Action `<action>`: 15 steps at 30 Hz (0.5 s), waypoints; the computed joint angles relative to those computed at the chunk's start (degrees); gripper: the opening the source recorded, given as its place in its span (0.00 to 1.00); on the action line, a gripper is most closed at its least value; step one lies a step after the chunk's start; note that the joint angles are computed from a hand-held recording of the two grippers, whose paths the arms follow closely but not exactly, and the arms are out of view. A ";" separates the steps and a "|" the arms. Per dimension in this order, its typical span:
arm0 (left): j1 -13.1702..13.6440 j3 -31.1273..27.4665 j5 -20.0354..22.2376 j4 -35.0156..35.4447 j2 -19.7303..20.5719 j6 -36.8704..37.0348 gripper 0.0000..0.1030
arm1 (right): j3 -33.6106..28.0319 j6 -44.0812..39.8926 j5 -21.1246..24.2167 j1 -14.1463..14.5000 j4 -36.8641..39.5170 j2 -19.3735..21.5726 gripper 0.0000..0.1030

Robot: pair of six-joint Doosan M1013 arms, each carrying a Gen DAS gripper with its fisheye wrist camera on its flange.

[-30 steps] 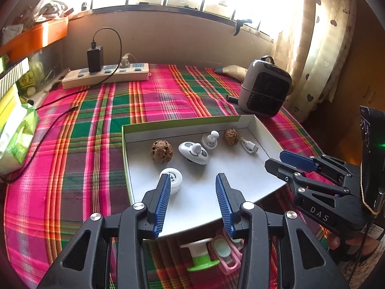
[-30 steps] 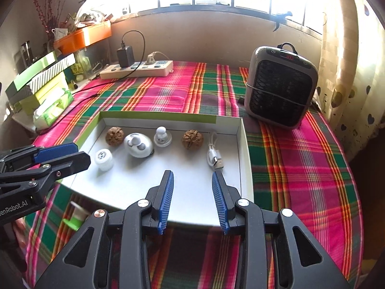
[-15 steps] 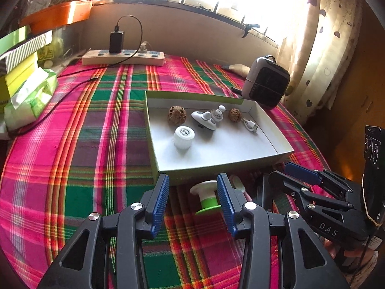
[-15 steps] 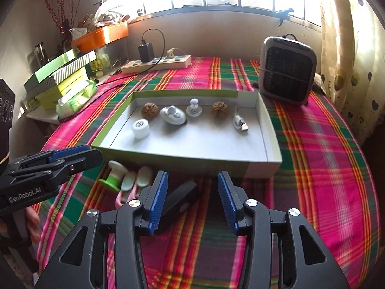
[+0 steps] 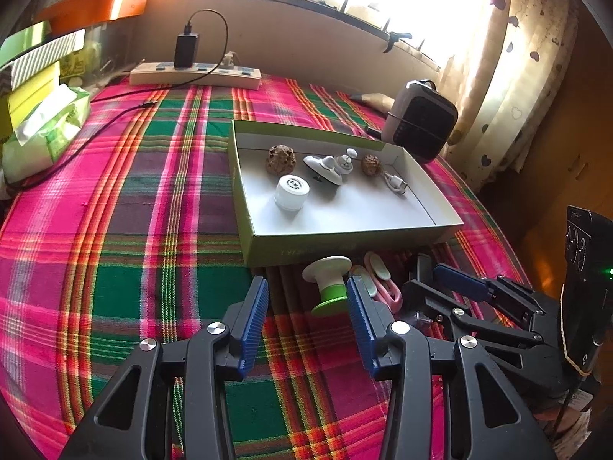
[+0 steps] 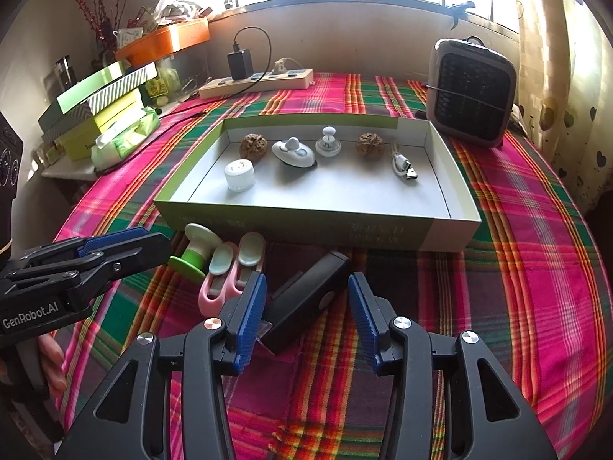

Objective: Organize objects
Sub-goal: 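Withdraw both open tools from the box toward the remaining items, then move the left tool to the green-and-white spool while the right tool approaches the black device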

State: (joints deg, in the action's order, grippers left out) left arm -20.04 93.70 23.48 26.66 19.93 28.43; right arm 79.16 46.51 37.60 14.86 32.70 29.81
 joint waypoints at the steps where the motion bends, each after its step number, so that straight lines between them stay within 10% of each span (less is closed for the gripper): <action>1: 0.02 -0.05 -0.15 -0.66 0.04 0.69 0.40 | 0.13 -0.23 -0.32 0.05 0.08 -0.05 0.45; 15: 0.09 -0.82 -0.46 -4.83 0.65 5.70 0.40 | 0.98 5.61 -1.61 -0.04 -7.80 -0.79 0.48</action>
